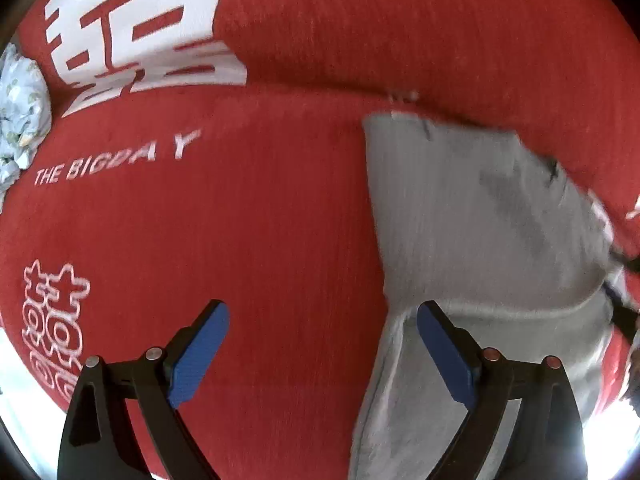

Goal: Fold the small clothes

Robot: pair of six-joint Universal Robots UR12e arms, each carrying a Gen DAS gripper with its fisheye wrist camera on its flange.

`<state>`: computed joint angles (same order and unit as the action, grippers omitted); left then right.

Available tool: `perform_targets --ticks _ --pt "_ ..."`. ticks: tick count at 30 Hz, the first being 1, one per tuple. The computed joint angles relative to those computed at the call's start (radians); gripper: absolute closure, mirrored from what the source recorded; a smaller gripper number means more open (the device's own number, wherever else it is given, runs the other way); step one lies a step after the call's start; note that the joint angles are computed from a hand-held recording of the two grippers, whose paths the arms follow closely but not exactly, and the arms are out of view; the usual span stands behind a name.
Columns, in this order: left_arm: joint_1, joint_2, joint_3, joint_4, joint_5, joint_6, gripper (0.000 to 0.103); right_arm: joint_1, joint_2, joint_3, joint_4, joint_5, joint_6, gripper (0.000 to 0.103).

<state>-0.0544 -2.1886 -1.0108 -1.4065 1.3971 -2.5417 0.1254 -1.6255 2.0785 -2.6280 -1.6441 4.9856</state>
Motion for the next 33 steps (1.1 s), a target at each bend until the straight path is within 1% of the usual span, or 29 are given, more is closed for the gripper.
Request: perform_targets --ticks 1,2,4,6,7,9,10,11,13,14,15,16,17,18,19,20,23,25,26,27,28,30,31,32,33 --pt "-0.003 -0.019 0.032 -0.021 -0.012 -0.004 0.007 0.002 0.008 -0.007 -0.013 0.022 -0.023 0.054" --pt "-0.010 -0.055 0.087 -0.056 -0.026 -0.008 0.007 0.008 0.021 -0.019 -0.031 0.047 -0.056 0.054" --pt "-0.020 -0.096 0.146 -0.077 -0.046 -0.013 0.007 0.026 0.077 -0.060 -0.104 0.128 -0.119 0.053" --pt "-0.036 -0.150 0.219 -0.099 -0.047 -0.020 0.007 0.043 0.138 -0.094 -0.189 0.209 -0.132 0.052" --pt "-0.046 -0.184 0.269 -0.129 -0.054 -0.020 0.007 0.050 0.162 -0.096 -0.245 0.262 -0.131 0.052" --pt "-0.057 -0.218 0.320 -0.162 -0.057 -0.021 0.007 0.072 0.237 -0.139 -0.340 0.329 -0.111 0.052" --pt "-0.064 -0.245 0.361 -0.198 -0.055 -0.021 0.007 0.086 0.278 -0.169 -0.374 0.348 -0.096 0.052" --pt "-0.068 -0.259 0.382 -0.215 -0.052 -0.026 0.007 0.098 0.316 -0.197 -0.412 0.356 -0.075 0.052" --pt "-0.076 -0.284 0.417 -0.241 -0.035 -0.039 0.007 0.111 0.382 -0.244 -0.465 0.349 -0.038 0.052" --pt "-0.080 -0.294 0.429 -0.248 -0.020 -0.051 0.009 0.114 0.397 -0.257 -0.472 0.344 -0.025 0.052" --pt "-0.081 -0.304 0.445 -0.265 -0.019 -0.060 0.025 0.117 0.414 -0.271 -0.478 0.336 -0.009 0.052" --pt "-0.078 -0.326 0.487 -0.324 -0.038 -0.066 0.038 0.120 0.429 -0.284 -0.485 0.322 0.010 0.052" --pt "-0.074 -0.338 0.512 -0.358 -0.063 -0.069 0.052 0.121 0.437 -0.291 -0.492 0.306 0.026 0.052" --pt "-0.070 -0.336 0.510 -0.355 -0.092 -0.067 0.086 0.121 0.445 -0.296 -0.501 0.294 0.037 0.063" --pt "-0.064 -0.348 0.536 -0.393 -0.138 -0.043 0.095 0.122 0.461 -0.314 -0.509 0.278 0.047 0.076" --pt "-0.061 -0.352 0.550 -0.406 -0.149 -0.034 0.095 0.120 0.473 -0.329 -0.511 0.275 0.051 0.094" --pt "-0.048 -0.342 0.537 -0.375 -0.179 -0.004 0.095 0.118 0.504 -0.365 -0.555 0.284 0.026 0.095" --pt "-0.035 -0.358 0.561 -0.400 -0.201 -0.003 0.095 0.115 0.521 -0.383 -0.581 0.312 0.002 0.095" --pt "-0.035 -0.367 0.574 -0.409 -0.200 -0.004 0.095 0.117 0.541 -0.403 -0.599 0.335 -0.001 0.095" --pt "-0.035 -0.367 0.567 -0.403 -0.188 0.000 0.095 0.118 0.558 -0.422 -0.594 0.360 -0.012 0.095" --pt "-0.035 -0.357 0.543 -0.385 -0.177 0.006 0.095 0.116 0.567 -0.434 -0.557 0.384 -0.033 0.095" --pt "-0.036 -0.335 0.497 -0.345 -0.173 0.015 0.095 0.112 0.570 -0.446 -0.482 0.416 -0.067 0.094" --pt "-0.037 -0.332 0.490 -0.335 -0.171 0.013 0.095 0.109 0.572 -0.446 -0.462 0.437 -0.066 0.094" --pt "-0.036 -0.328 0.483 -0.331 -0.171 0.012 0.095 0.107 0.570 -0.437 -0.478 0.447 -0.045 0.091" --pt "-0.037 -0.327 0.481 -0.330 -0.170 0.009 0.095 0.104 0.564 -0.429 -0.483 0.454 -0.039 0.075"
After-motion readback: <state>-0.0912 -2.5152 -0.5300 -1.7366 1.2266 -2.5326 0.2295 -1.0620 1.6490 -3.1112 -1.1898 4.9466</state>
